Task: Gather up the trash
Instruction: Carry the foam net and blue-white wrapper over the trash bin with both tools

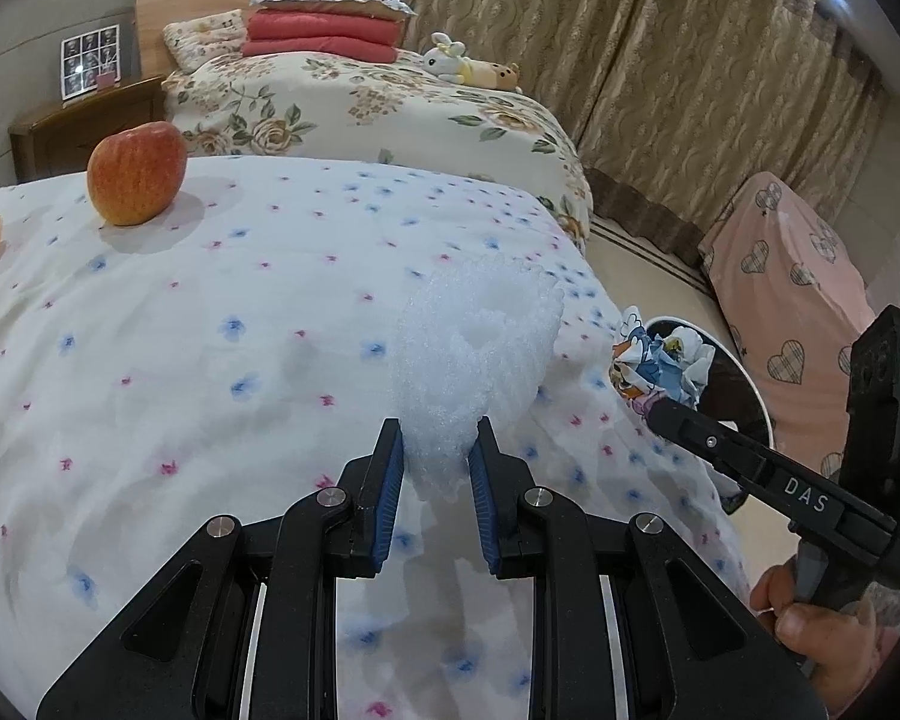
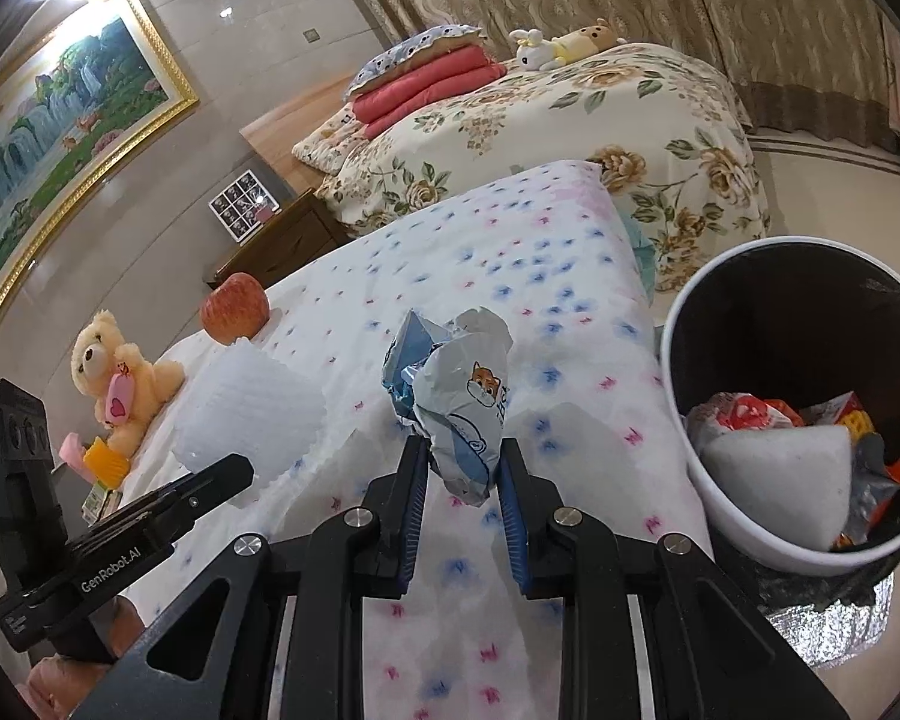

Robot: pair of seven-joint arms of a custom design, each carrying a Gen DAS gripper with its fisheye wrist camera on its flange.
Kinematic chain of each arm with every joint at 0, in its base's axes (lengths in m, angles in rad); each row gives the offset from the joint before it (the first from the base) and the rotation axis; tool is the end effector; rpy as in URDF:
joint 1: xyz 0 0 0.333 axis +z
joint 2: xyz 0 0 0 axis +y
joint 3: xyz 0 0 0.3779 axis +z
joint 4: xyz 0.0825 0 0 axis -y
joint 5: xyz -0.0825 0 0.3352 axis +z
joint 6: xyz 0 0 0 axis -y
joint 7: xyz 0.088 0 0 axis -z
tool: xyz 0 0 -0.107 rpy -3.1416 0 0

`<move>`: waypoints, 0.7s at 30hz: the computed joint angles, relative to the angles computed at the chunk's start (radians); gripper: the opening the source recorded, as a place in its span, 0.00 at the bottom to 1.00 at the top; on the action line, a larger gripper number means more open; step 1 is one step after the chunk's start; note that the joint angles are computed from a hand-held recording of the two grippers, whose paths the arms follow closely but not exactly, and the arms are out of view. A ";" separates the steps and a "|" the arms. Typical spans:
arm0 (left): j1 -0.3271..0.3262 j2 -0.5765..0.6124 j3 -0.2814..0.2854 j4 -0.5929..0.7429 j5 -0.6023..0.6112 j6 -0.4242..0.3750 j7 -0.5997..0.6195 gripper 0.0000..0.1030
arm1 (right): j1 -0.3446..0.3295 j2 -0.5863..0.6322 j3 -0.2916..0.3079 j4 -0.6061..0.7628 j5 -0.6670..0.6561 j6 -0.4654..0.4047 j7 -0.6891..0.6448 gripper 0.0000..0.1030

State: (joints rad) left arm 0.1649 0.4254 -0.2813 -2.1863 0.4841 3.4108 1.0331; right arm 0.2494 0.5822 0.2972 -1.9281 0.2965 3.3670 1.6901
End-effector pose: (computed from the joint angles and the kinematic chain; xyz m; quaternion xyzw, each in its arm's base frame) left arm 0.5910 -0.1013 0.3921 -0.6397 0.6577 -0.3624 0.1637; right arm 0.6117 0.2878 0.3829 -0.6373 0.6462 -0.0944 0.4091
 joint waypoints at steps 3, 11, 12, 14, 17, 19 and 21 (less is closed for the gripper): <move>-0.010 -0.001 0.003 -0.001 0.002 0.002 0.003 0.20 | -0.009 -0.009 0.009 -0.018 -0.001 0.013 0.005 0.23; -0.010 -0.002 -0.012 0.000 0.012 -0.002 0.006 0.20 | -0.033 -0.024 0.027 -0.061 -0.022 0.043 0.031 0.23; -0.013 -0.003 -0.012 -0.002 0.011 -0.003 0.006 0.20 | -0.036 -0.027 0.029 -0.068 -0.026 0.047 0.036 0.23; -0.014 -0.001 -0.017 0.001 0.014 -0.006 0.008 0.20 | -0.042 -0.029 0.032 -0.076 -0.034 0.050 0.045 0.23; -0.020 0.000 -0.020 0.004 0.013 -0.010 0.010 0.20 | -0.047 -0.037 0.032 -0.095 -0.043 0.061 0.060 0.23; -0.018 0.001 -0.028 0.004 0.016 -0.012 0.011 0.20 | -0.053 -0.042 0.033 -0.106 -0.050 0.068 0.071 0.23; -0.015 0.003 -0.038 0.007 0.019 -0.015 0.013 0.20 | -0.055 -0.048 0.031 -0.119 -0.055 0.077 0.083 0.23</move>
